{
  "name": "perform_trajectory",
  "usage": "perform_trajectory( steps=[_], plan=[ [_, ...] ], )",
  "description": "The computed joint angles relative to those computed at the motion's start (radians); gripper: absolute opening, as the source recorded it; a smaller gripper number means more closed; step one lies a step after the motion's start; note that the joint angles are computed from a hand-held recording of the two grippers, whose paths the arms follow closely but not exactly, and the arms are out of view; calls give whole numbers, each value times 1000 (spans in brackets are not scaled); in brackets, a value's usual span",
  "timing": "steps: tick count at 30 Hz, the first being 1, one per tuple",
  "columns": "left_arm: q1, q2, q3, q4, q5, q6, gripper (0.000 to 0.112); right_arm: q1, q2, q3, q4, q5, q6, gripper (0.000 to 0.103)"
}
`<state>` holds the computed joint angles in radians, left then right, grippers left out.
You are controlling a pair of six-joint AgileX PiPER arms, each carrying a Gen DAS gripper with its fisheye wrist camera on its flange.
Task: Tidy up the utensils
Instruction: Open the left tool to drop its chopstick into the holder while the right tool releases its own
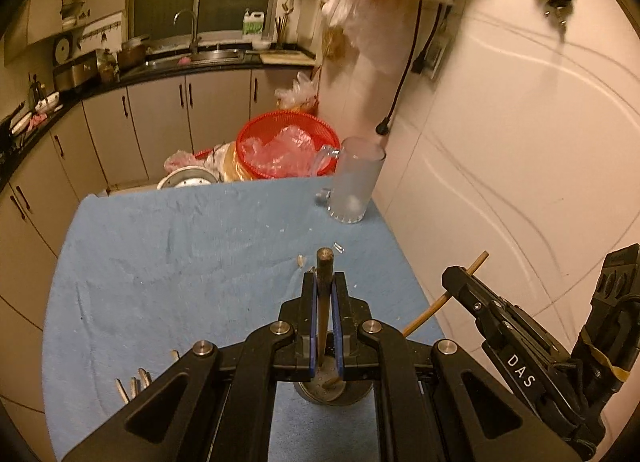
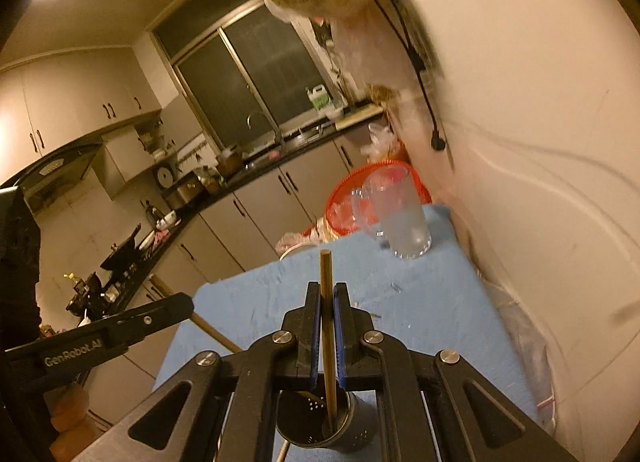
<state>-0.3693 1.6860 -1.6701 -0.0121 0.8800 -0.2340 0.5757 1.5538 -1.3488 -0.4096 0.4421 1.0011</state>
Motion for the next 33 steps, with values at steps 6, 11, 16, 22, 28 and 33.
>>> perform_trajectory(
  steps=[6, 11, 16, 22, 28, 33],
  plan=[
    [12, 35, -19, -10, -2, 19, 19, -17, 19, -8, 57, 4, -49, 22],
    [18, -12, 17, -2, -29, 23, 37, 3, -26, 28, -53, -6, 65, 25],
    [39, -116, 96, -14, -56, 45, 37, 46, -113, 93, -190, 2, 220, 25],
    [132, -290, 274, -80, -91, 132, 38, 145, -183, 164, -271, 20, 310, 25],
    [344, -393, 481, -191, -94, 292, 38, 293, -122, 134, -298, 89, 314, 25],
    [552, -351, 604, -263, -100, 429, 38, 370, -35, 91, -262, 99, 285, 25]
  ],
)
